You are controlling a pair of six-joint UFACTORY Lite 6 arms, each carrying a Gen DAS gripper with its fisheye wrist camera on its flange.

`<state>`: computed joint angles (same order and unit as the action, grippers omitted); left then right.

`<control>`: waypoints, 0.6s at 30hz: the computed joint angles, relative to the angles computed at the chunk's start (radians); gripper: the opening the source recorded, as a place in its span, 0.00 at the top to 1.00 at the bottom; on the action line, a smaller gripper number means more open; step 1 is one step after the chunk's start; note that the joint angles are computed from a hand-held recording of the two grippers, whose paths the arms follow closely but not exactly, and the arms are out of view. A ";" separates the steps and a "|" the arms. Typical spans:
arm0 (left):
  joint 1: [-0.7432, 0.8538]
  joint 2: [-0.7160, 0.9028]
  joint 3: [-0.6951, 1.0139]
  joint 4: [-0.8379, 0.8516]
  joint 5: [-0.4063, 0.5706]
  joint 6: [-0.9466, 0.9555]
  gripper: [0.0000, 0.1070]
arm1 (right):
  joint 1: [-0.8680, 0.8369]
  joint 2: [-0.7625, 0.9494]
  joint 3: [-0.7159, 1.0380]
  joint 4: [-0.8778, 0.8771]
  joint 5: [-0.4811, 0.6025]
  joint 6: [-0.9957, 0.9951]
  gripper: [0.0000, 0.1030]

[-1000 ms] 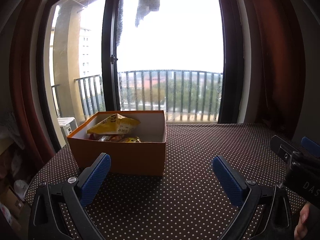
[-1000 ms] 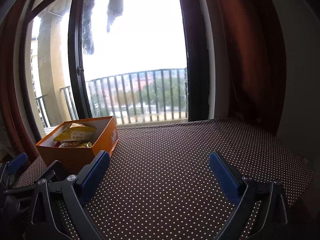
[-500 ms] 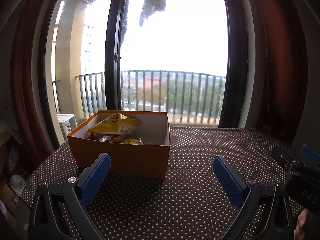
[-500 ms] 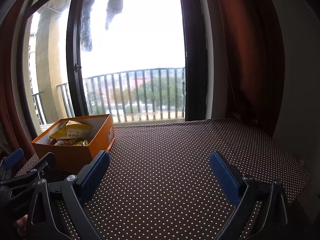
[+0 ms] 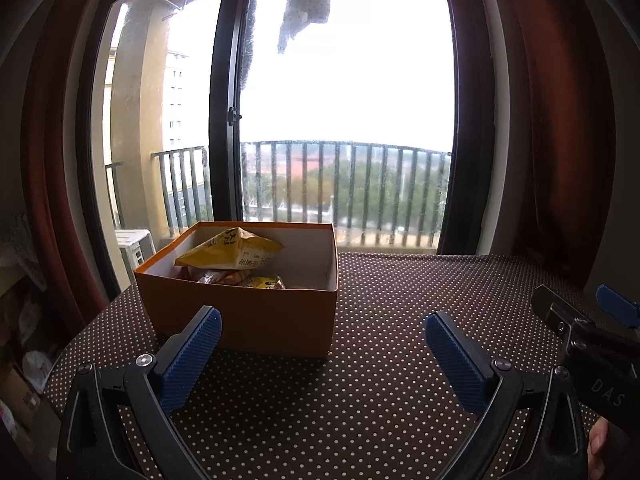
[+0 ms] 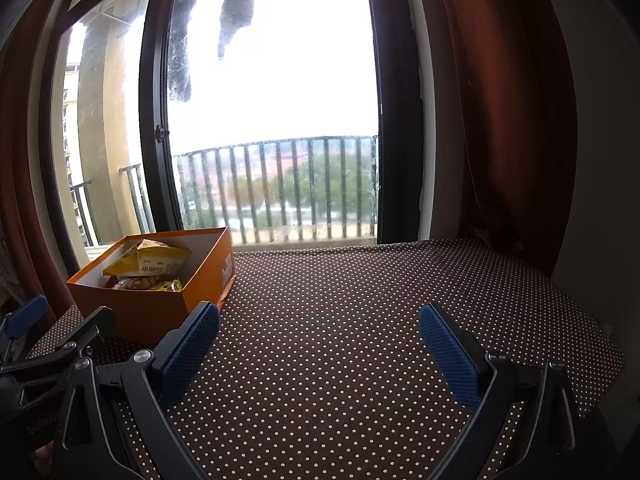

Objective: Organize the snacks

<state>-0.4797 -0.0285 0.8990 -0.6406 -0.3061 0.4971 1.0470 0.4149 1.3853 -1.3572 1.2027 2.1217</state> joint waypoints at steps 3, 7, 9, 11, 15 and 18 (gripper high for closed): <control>0.007 0.022 0.017 0.009 0.011 -0.030 0.04 | -0.010 0.012 0.011 -0.006 -0.010 -0.004 0.02; 0.003 0.049 0.046 -0.049 0.009 0.014 0.04 | -0.021 0.025 0.022 -0.021 0.002 -0.026 0.02; -0.012 0.049 0.045 -0.098 -0.022 0.077 0.04 | -0.032 0.020 0.014 -0.027 -0.020 -0.020 0.02; -0.012 0.050 0.050 -0.074 -0.021 0.058 0.04 | -0.043 0.008 -0.006 -0.029 -0.045 0.001 0.02; -0.021 0.066 0.071 -0.092 -0.013 0.074 0.04 | -0.049 0.000 -0.014 -0.032 -0.039 0.002 0.02; -0.025 0.074 0.076 -0.108 -0.019 0.090 0.04 | -0.059 -0.002 -0.014 -0.035 -0.046 -0.003 0.02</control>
<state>-0.5051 0.0456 0.9755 -0.7489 -0.3248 0.5872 0.9879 0.4133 1.3711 -1.3920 1.1567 2.1189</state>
